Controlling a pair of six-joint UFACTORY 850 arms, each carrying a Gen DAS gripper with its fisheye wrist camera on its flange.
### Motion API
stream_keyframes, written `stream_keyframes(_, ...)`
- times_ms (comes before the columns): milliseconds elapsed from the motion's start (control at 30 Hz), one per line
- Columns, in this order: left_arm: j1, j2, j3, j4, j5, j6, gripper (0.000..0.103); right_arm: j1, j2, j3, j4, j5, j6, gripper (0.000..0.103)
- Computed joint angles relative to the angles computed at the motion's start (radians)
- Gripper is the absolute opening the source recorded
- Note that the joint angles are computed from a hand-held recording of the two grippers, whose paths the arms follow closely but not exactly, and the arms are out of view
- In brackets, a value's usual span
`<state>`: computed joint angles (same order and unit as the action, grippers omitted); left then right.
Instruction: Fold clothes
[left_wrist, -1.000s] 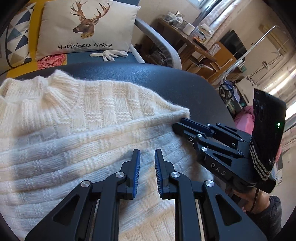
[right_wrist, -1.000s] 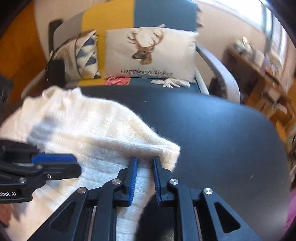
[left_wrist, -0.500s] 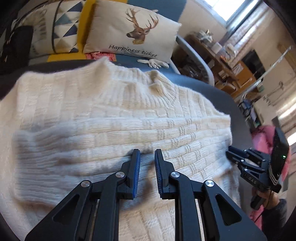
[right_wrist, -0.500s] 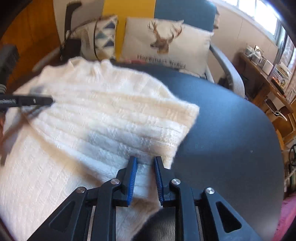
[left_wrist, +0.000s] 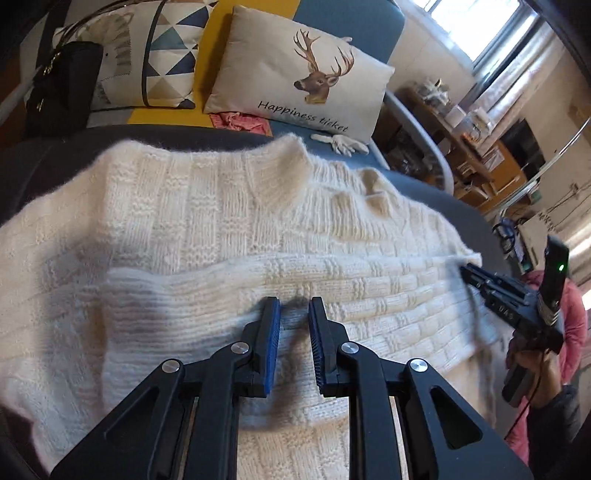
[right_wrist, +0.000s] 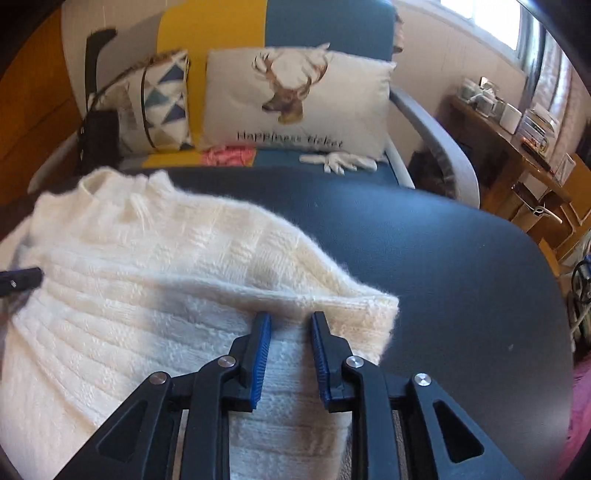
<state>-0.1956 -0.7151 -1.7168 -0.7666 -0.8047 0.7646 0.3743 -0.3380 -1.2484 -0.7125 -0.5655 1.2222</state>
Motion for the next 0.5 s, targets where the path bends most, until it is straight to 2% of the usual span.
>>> stream_keyframes(100, 0.034, 0.014, 0.012, -0.089, -0.038, 0.050, 0.017, 0.010, 0.010, -0.013, 0.030, -0.030, -0.025, 0.021)
stream_keyframes(267, 0.134, 0.047, 0.059, -0.239, -0.131, 0.087, 0.017, 0.073, 0.055, 0.007, -0.015, 0.066, -0.040, 0.022)
stream_keyframes(400, 0.185, 0.076, 0.114, -0.270, -0.175, 0.134, 0.017, 0.111, 0.026, -0.012, 0.015, 0.092, -0.067, 0.022)
stream_keyframes(500, 0.172, 0.106, 0.154, -0.226, -0.154, 0.176, 0.017, 0.115, -0.001, -0.018, 0.083, 0.091, -0.085, 0.022)
